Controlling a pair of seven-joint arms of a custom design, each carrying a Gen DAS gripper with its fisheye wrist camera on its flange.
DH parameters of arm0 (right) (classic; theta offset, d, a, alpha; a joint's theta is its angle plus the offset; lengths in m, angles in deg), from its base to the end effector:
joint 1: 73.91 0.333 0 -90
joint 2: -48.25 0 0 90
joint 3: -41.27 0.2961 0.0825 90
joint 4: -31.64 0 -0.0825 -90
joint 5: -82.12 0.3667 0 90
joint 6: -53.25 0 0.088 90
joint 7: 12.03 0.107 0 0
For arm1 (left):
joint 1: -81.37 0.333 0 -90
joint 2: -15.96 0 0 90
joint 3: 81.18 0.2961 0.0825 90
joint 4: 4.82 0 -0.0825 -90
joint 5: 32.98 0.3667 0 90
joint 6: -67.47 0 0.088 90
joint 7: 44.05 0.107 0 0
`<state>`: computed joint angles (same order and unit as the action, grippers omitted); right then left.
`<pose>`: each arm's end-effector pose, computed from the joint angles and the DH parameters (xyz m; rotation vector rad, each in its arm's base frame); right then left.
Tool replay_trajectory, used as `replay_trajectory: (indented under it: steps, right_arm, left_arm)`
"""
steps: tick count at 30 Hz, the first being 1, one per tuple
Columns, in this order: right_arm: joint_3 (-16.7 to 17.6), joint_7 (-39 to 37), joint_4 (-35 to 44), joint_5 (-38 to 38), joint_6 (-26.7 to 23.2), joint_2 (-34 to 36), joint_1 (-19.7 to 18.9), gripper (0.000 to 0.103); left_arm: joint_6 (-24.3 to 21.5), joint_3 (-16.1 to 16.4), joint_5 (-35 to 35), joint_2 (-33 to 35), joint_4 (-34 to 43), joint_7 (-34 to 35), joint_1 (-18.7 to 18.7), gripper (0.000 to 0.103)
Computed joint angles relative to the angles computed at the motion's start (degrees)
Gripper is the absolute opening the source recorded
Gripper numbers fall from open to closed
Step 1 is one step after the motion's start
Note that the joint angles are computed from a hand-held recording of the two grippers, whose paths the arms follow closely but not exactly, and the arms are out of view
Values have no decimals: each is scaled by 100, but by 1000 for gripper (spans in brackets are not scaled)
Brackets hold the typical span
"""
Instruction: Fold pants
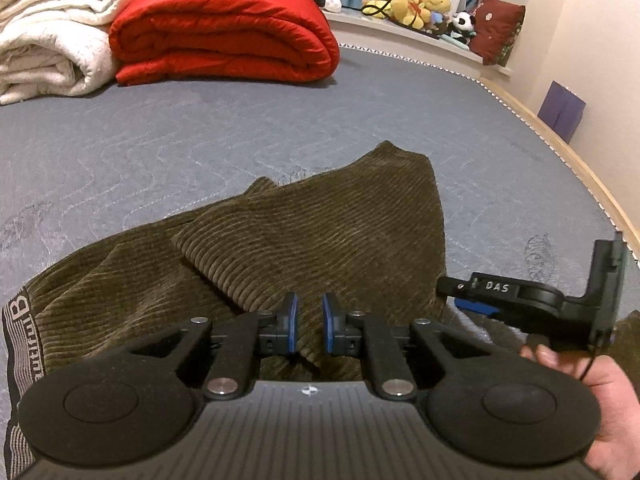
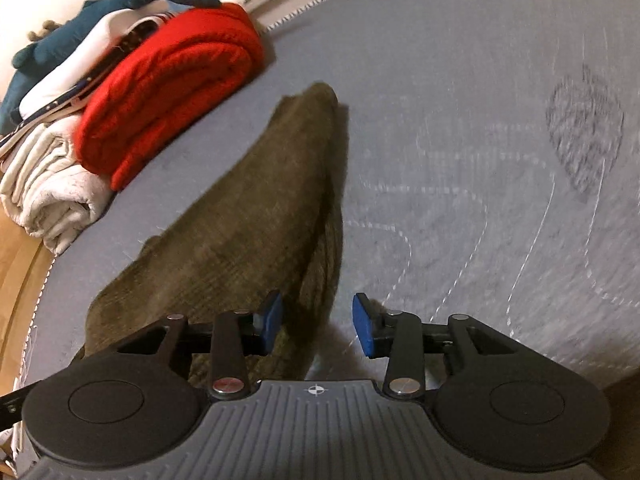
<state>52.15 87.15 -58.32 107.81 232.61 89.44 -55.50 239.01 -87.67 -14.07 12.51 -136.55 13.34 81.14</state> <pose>0.6598 0.2915 0.3121 -1.4481 1.7675 -0.1115 0.5321 -0.0867 0.4501 -1.9258 1.6705 -0.8007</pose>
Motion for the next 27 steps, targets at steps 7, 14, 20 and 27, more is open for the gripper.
replay_trajectory:
  steps: [7, 14, 20, 27]
  right_arm:
    - [553, -359, 100, 6, 74, 129, -352, 39]
    - [951, -947, -127, 154, 425, -27, -612, 2]
    - [2474, -1426, -939, -814, 1995, -234, -1753, 2]
    - [4046, -1581, -1920, -4154, 2577, -111, -3253, 2]
  left_arm:
    - [-29, 7, -109, -100, -42, 83, -11, 14]
    - [-5, 30, -164, -287, -181, 99, 10, 14]
    - [88, 86, -218, -553, -375, 77, 82, 14]
    - [78, 206, -359, -754, -540, 113, 165, 14]
